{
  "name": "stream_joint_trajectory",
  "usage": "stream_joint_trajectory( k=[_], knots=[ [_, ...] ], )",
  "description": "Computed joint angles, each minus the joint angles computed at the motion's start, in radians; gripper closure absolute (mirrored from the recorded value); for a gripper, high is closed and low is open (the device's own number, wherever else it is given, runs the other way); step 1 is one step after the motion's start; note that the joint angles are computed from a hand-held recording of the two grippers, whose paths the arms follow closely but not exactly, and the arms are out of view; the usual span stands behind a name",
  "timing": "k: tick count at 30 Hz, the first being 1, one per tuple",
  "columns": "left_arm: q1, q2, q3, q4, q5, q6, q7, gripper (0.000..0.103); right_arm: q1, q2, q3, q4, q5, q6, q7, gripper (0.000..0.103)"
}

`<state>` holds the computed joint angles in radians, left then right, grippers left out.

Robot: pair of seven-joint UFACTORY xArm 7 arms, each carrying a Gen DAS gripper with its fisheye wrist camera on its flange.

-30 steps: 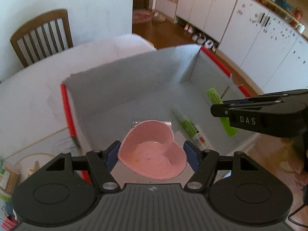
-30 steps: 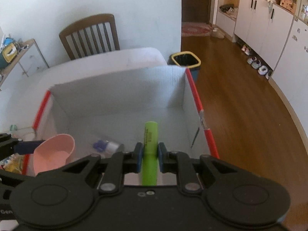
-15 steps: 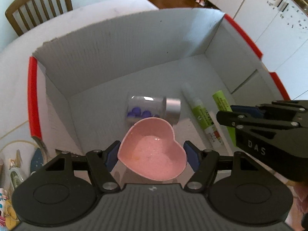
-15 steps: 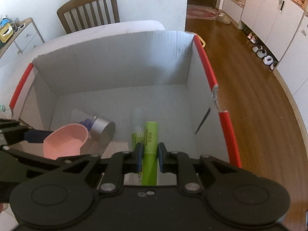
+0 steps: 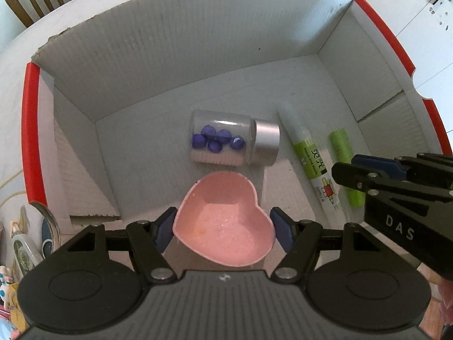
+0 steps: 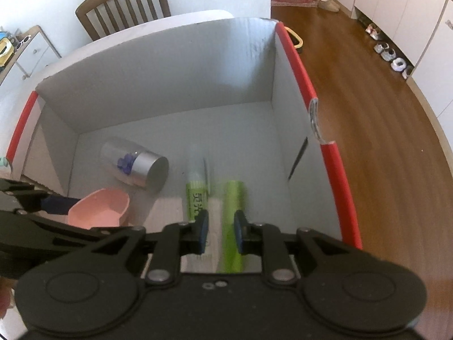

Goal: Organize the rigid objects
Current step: 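Release the pink bowl with the left tool while the right tool drops the highlighter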

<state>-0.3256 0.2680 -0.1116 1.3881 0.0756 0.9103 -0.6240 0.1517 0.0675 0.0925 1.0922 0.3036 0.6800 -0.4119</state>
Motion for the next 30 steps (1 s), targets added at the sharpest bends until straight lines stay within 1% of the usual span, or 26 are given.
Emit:
stream_joint_trajectory(
  k=[2, 8, 12, 18, 24, 27, 30],
  knots=[
    [-0.002, 0.004, 0.001, 0.006, 0.004, 0.004, 0.001, 0.032, -0.001, -0.002, 0.0, -0.001, 0.005, 0.002, -0.007, 0.08],
    [-0.006, -0.031, 0.001, -0.034, 0.02, -0.035, -0.019, 0.032, -0.009, -0.038, -0.005, -0.032, 0.067, -0.002, -0.064, 0.076],
    [-0.016, -0.063, 0.001, -0.068, 0.063, -0.07, -0.048, 0.032, -0.009, -0.068, -0.013, -0.052, 0.096, -0.004, -0.091, 0.075],
    [-0.019, -0.118, -0.005, -0.12, 0.113, -0.129, -0.083, 0.032, -0.006, -0.125, -0.031, -0.089, 0.157, -0.004, -0.13, 0.07],
    [-0.01, -0.19, -0.016, -0.181, 0.133, -0.182, -0.111, 0.029, 0.004, -0.181, -0.05, -0.128, 0.21, -0.019, -0.158, 0.062],
    [-0.002, -0.228, -0.022, -0.21, 0.141, -0.201, -0.116, 0.027, 0.008, -0.205, -0.06, -0.14, 0.228, -0.026, -0.164, 0.057],
    [0.005, -0.277, -0.031, -0.251, 0.147, -0.221, -0.126, 0.026, 0.015, -0.238, -0.069, -0.157, 0.247, -0.028, -0.172, 0.05]
  ],
)
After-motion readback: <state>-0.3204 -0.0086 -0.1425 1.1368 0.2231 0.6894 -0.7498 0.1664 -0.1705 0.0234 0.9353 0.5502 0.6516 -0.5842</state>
